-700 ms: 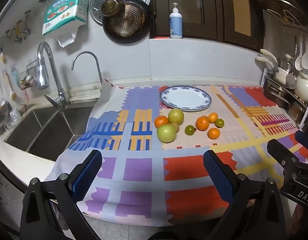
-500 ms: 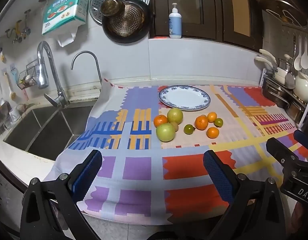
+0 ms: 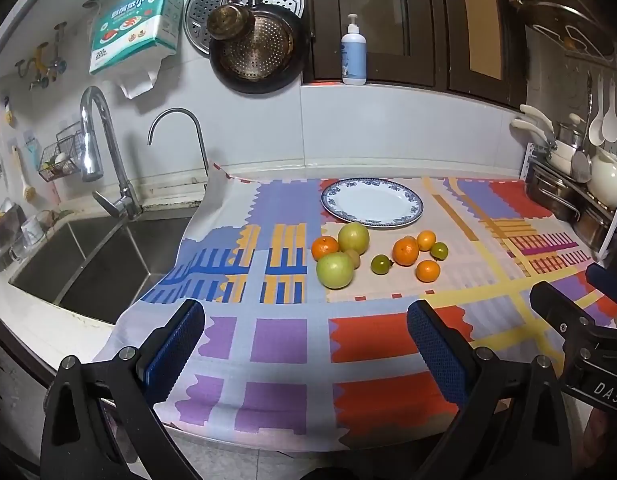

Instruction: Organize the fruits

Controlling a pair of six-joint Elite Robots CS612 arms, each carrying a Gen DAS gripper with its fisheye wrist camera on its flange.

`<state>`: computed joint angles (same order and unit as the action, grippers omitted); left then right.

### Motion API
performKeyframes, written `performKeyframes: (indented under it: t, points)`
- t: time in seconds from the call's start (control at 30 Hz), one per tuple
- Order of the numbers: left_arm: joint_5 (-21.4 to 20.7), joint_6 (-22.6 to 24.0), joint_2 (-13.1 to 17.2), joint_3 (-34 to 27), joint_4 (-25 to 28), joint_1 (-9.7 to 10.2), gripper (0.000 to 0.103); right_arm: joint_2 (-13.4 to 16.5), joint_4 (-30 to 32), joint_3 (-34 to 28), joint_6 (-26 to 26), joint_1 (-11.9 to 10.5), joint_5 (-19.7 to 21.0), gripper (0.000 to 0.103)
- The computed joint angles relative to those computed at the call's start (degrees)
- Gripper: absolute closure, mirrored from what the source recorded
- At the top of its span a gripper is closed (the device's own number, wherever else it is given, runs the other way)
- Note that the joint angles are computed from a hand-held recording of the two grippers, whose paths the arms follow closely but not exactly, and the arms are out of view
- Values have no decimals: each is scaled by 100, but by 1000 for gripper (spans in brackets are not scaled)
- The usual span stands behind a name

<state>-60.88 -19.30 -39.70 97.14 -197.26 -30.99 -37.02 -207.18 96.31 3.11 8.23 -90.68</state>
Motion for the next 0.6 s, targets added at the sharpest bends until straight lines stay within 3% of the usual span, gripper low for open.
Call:
performKeyframes:
  t: [0.6]
  points:
    - [-83, -30, -22, 74, -138, 10, 0, -29, -24, 37, -54, 16, 25, 1]
